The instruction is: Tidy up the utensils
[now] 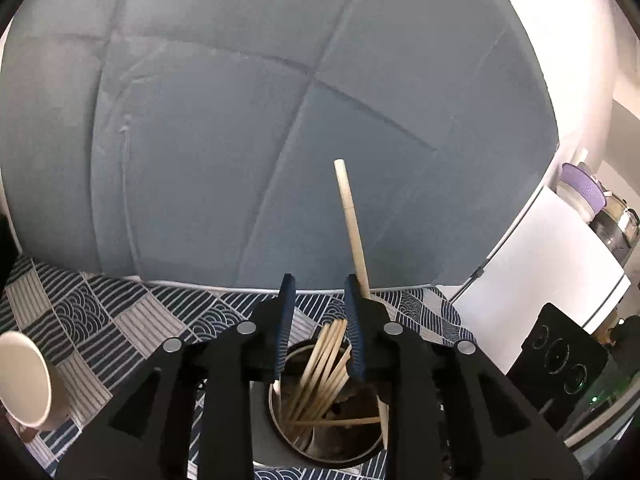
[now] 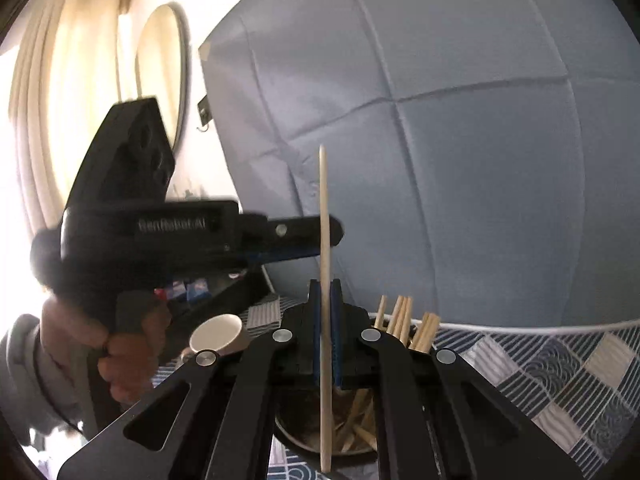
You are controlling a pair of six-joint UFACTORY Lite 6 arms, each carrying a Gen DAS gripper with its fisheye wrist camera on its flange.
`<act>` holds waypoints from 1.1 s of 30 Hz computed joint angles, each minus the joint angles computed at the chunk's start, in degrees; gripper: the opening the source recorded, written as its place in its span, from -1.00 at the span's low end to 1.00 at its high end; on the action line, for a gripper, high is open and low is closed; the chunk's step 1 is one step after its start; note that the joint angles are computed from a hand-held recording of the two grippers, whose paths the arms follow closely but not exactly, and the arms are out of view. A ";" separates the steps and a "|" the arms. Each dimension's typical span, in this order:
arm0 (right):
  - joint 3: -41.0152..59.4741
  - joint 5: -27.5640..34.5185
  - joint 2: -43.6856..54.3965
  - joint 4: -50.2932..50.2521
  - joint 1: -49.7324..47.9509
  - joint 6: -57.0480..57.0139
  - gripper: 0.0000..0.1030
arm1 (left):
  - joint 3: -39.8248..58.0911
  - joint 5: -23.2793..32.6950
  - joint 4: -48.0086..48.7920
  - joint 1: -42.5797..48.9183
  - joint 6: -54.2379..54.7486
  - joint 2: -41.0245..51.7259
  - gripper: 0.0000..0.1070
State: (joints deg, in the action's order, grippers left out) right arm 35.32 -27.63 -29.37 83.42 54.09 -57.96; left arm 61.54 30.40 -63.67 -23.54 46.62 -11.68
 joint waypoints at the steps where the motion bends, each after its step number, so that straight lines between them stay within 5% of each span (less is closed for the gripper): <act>1: 1.01 1.16 0.79 1.10 -0.85 -2.22 -0.90 | 0.46 0.52 -0.10 0.19 0.38 0.39 -0.53; 4: 4.59 0.65 4.62 7.85 -1.11 -13.18 -0.90 | 0.52 1.00 -0.67 -0.43 1.61 0.33 -0.52; 10: 2.83 -0.94 3.49 12.45 -0.15 -14.91 -0.81 | -1.76 -0.64 4.29 -2.90 -0.59 -0.63 -0.41; 11: 2.62 -1.35 3.11 13.40 0.09 -15.32 -0.71 | -2.29 -0.73 4.88 -2.67 -1.19 -0.93 -0.41; 13: 2.26 -5.67 1.61 16.06 2.63 -16.88 -0.10 | -3.31 -0.34 4.14 -1.33 -1.02 -1.79 -0.41; 17: 3.58 -10.99 -0.60 21.34 6.57 -24.51 -0.06 | -4.24 0.87 4.64 1.68 -2.61 -3.03 -0.38; 18: 4.11 -12.50 -0.90 22.46 7.33 -26.32 -0.06 | -4.71 0.62 6.12 2.12 -3.88 -3.95 -0.33; 21: 5.48 -17.64 -2.34 26.13 9.94 -29.93 0.27 | -6.37 -1.99 14.60 1.38 -12.24 -7.35 0.25; 25: 7.92 -24.69 -3.79 32.00 12.88 -33.61 0.68 | -8.02 -1.55 24.85 1.26 -21.91 -11.43 0.56; 33: 21.02 -42.55 0.26 49.10 17.81 -37.72 0.83 | -10.65 5.38 41.01 0.69 -42.03 -22.84 0.81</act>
State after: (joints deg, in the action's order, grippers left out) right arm 56.34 -70.17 -29.10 132.52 71.90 -95.69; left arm 50.88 35.78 -22.65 -22.85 4.58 -34.52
